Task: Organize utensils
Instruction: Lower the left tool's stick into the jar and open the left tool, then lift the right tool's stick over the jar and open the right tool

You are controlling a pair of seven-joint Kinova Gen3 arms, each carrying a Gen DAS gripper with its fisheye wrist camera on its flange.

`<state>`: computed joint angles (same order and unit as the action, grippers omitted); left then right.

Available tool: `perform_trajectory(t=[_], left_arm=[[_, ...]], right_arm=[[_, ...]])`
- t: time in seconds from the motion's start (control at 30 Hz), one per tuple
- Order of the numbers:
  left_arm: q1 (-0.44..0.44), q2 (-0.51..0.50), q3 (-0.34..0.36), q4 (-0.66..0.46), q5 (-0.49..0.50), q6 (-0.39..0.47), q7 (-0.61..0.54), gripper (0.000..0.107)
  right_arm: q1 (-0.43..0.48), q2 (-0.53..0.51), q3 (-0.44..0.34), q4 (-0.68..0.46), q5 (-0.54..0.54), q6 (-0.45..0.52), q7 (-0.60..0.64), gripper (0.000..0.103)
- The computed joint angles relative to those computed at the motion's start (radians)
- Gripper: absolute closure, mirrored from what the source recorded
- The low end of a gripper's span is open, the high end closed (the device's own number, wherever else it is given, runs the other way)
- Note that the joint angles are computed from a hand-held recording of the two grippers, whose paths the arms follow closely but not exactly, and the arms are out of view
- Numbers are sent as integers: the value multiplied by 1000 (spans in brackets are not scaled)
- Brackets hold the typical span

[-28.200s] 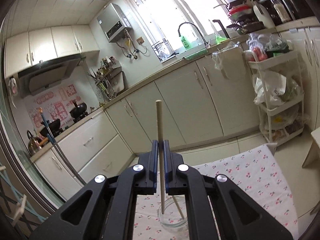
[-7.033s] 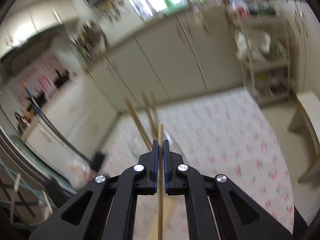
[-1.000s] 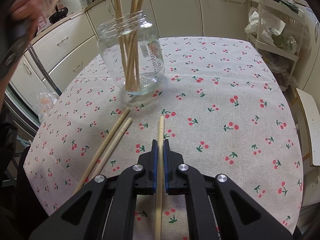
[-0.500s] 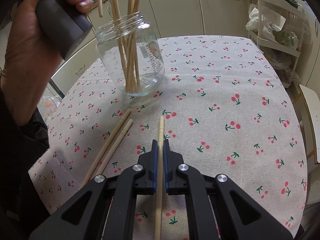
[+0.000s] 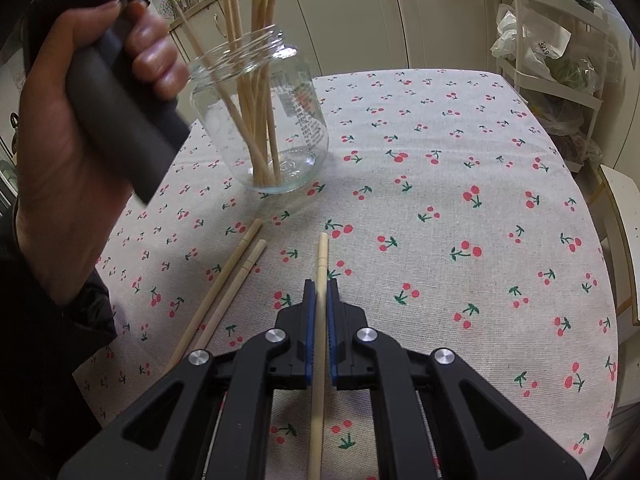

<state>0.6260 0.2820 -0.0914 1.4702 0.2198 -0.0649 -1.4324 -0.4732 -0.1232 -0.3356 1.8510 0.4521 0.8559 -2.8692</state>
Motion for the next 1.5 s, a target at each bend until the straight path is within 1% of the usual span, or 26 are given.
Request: perform_trajectory(t=[0.07,0.17,0.23,0.33,0.37,0.4,0.43,0.47,0.5,0.53,0.6,0.67,0.73,0.77,0.8,0.83,0.9,0.97,1.0,1.07,1.13,1.23,1.27,1.33,1.4,1.5], left_arm=[[-42,-13,48,15,-19,12,2,102],[-132,-47,137,53,-57,28,14,102],[-191,-69,195,76,-75,33,22,102],[-330,-108,329,112,-96,63,19,102],[-376,-124,372,129,-76,70,-7,101],[-423,-133,417,139,-40,77,-48,97],[-469,-147,457,154,-1,91,-88,90],[-515,-161,496,170,40,104,-129,85],[-562,-170,535,184,80,112,-169,76],[-608,-180,573,200,121,119,-209,71],[-701,-198,645,228,202,152,-290,69],[-793,-211,712,248,270,196,-356,67],[-886,-215,778,264,284,234,-364,65],[-932,-218,808,272,300,259,-377,64],[-967,-217,834,278,301,273,-378,63],[-985,-216,841,283,306,289,-383,61],[-983,-215,812,295,331,323,-405,58],[-967,-206,776,299,331,359,-400,56],[-956,-202,756,301,325,375,-388,54],[-938,-194,722,308,328,395,-380,52],[-919,-186,693,314,338,400,-379,49],[-901,-179,662,315,384,411,-404,45],[-893,-175,651,313,395,414,-411,45],[-866,-172,626,307,395,420,-410,43],[-843,-172,603,309,402,420,-419,42],[-810,-172,565,308,413,424,-425,39]], right_arm=[[29,2,-24,-4,-6,1,7,97],[151,-5,-122,1,-34,-22,28,97],[190,-11,-148,7,-50,-38,36,97],[198,-10,-149,5,-61,-43,48,96],[202,-7,-154,-1,-62,-37,52,95],[189,-4,-142,-5,-64,-31,61,93],[191,3,-142,-20,-76,-19,82,91],[187,8,-131,-34,-97,-11,108,84],[177,17,-121,-51,-107,4,132,78],[177,36,-130,-79,-103,36,152,75],[164,75,-149,-131,-65,109,164,73],[138,107,-140,-164,-39,149,178,73],[104,121,-101,-182,-42,168,194,73],[103,128,-92,-194,-54,176,210,73],[113,132,-100,-202,-58,186,218,76],[109,139,-97,-215,-60,205,233,78],[69,161,-78,-244,-40,266,271,84],[-13,200,-49,-292,19,347,300,87],[-59,217,-33,-306,54,376,315,94],[-115,229,-13,-300,101,383,303,97],[-97,202,-11,-261,88,326,231,97],[13,116,-37,-194,-2,204,109,97],[23,86,-26,-169,-18,164,69,97],[4,10,32,-123,-39,82,-13,97],[16,-42,39,-86,-4,1,-94,97],[141,-103,-46,-57,91,-121,-215,97]])
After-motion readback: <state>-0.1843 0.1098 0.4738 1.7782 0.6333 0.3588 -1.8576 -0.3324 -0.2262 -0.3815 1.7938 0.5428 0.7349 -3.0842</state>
